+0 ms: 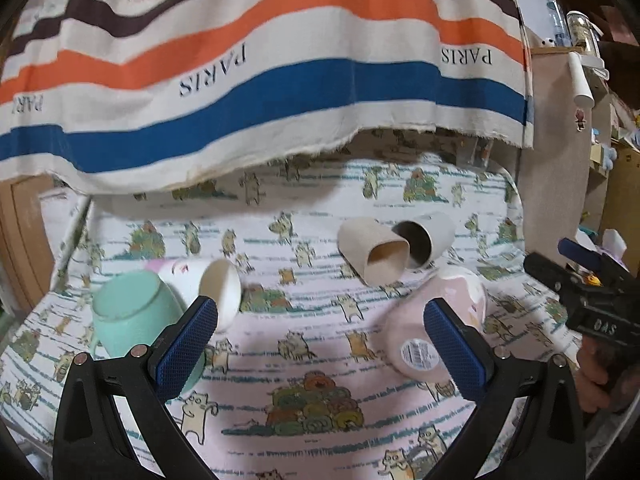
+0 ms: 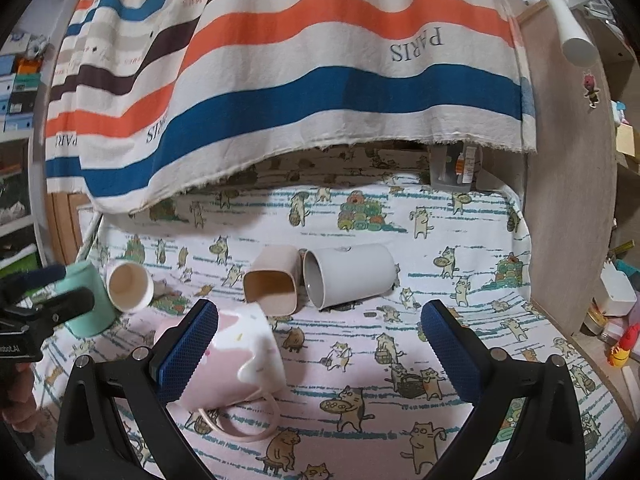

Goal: Flip cup upside down
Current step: 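Move the left tool to the pink mug and close on its base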

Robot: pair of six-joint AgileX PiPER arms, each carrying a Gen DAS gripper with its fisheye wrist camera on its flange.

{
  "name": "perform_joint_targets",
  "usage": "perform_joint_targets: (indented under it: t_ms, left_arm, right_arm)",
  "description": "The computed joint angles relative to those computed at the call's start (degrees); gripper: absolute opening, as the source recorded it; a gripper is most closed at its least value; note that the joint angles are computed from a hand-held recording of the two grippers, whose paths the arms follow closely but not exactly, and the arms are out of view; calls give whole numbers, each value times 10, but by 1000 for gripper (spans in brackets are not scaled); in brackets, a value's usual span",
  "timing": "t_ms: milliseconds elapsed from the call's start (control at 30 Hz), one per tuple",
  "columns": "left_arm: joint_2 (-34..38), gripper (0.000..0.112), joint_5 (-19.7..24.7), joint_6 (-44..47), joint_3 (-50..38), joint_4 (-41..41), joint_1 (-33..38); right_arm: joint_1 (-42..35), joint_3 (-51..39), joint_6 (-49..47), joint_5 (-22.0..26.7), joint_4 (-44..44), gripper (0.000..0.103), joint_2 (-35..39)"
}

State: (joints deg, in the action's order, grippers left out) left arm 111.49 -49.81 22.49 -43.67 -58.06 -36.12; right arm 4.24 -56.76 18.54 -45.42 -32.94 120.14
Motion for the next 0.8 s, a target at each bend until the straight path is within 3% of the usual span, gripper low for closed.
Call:
perform_joint_targets:
  t_ms: [267, 333, 567, 667, 700, 800]
  left_arm:
    - [-1, 103, 121, 74, -37, 71, 17]
    - [10, 103, 155, 86, -62, 57, 29]
    - [41, 102, 242, 61, -123, 83, 62]
    - [56, 102, 333, 6, -165, 193, 90]
    - [62, 102, 337, 9, -175, 199, 91]
    - [81, 102, 348, 117, -214, 122, 85]
  right_arm:
    - [-11, -3, 30, 3, -10, 102, -6]
    - [-13, 0, 28, -1, -6, 102, -7]
    - [-14, 5, 20, 0, 15, 102, -11]
    - [-13, 0, 26, 12, 20, 102, -9]
    - [-12, -1, 24, 14, 29, 102, -9]
    - [-6, -3, 9, 22, 49, 102, -8]
